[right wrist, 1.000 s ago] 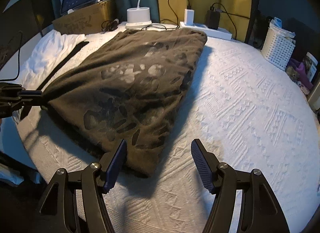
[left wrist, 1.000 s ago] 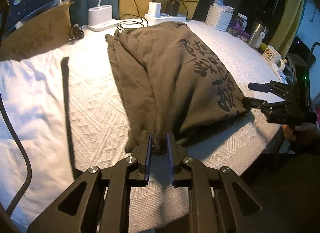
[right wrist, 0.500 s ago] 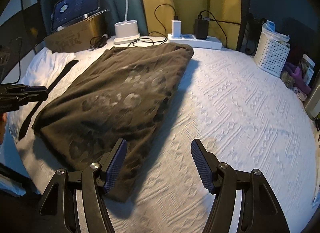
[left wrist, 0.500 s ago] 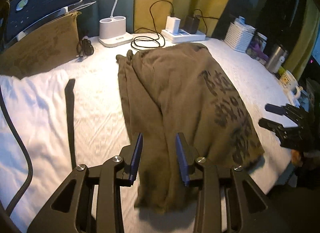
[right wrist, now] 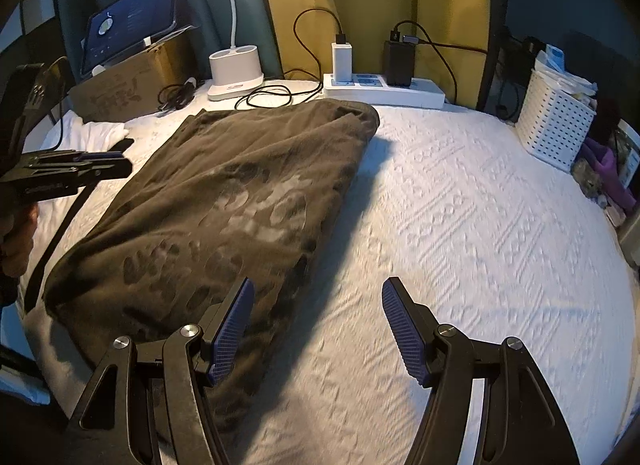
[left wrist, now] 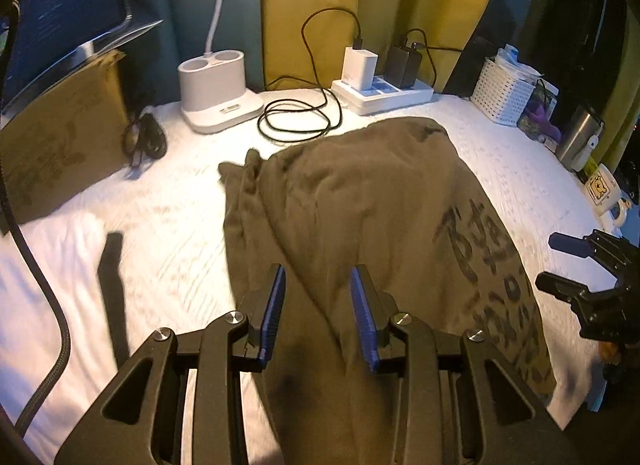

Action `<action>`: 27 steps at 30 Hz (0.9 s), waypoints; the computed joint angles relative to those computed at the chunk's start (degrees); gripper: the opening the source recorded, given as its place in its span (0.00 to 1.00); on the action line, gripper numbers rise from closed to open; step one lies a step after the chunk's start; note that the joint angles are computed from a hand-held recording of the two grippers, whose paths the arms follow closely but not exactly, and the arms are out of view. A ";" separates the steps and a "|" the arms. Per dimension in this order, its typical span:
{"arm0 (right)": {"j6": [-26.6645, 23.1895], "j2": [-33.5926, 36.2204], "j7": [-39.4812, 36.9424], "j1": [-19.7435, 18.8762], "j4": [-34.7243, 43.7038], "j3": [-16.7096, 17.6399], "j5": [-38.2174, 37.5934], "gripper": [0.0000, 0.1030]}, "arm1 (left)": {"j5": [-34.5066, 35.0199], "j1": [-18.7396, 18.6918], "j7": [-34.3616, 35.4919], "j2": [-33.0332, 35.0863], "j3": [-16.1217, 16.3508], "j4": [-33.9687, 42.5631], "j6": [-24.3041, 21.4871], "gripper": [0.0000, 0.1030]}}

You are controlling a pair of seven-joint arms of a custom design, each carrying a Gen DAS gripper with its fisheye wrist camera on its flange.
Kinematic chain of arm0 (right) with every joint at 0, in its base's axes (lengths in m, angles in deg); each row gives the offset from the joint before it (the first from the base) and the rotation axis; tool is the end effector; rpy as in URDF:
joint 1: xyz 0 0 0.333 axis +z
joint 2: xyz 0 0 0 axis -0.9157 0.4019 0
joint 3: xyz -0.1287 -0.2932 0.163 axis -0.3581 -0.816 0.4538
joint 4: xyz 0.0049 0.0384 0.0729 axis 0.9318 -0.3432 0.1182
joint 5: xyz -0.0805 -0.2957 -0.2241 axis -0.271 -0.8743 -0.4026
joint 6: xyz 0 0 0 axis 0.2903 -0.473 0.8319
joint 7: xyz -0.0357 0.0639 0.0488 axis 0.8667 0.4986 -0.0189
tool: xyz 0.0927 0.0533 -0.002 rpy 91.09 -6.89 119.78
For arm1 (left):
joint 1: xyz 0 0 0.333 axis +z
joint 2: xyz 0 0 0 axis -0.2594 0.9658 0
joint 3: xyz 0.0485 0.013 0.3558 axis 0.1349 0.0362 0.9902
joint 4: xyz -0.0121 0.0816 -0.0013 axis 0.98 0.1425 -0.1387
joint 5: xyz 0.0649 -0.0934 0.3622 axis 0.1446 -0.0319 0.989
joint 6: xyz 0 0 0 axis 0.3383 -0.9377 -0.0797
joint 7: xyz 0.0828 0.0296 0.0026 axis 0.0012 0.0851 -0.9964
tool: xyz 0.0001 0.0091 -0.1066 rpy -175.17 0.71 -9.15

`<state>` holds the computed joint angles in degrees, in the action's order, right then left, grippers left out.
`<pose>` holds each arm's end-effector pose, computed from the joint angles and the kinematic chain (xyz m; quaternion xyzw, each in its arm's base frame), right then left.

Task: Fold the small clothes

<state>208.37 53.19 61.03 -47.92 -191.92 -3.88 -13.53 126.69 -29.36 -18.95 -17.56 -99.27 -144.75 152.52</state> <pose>0.4508 0.1497 0.4596 -0.8599 0.4032 -0.1066 0.2943 0.3890 -0.2746 0.4528 -0.7021 0.6282 -0.2659 0.2043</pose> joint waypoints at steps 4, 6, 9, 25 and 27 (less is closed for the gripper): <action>0.05 1.88 0.69 0.00 1.98 0.34 -0.97 0.67 | 2.11 1.16 0.11 3.17 0.69 2.75 0.84 0.33; 0.04 2.68 1.04 0.01 2.84 0.47 -1.34 0.67 | 2.70 1.51 0.42 4.86 1.23 4.08 1.03 0.33; 0.15 3.96 1.81 -0.04 4.19 0.66 -2.04 0.67 | 3.08 1.90 1.13 7.40 2.22 5.84 1.75 0.33; -0.29 9.75 7.55 -0.43 9.36 1.23 -7.16 0.67 | 14.30 1.71 -5.95 12.42 5.43 8.44 4.89 0.04; -0.34 10.14 8.00 -0.38 9.64 1.31 -7.65 0.67 | 14.22 1.92 -5.55 11.92 5.23 8.18 4.86 0.03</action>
<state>208.03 63.34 69.03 -48.30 -182.28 -2.57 -21.18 140.92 -27.44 -24.50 -5.64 -94.04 -136.57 157.37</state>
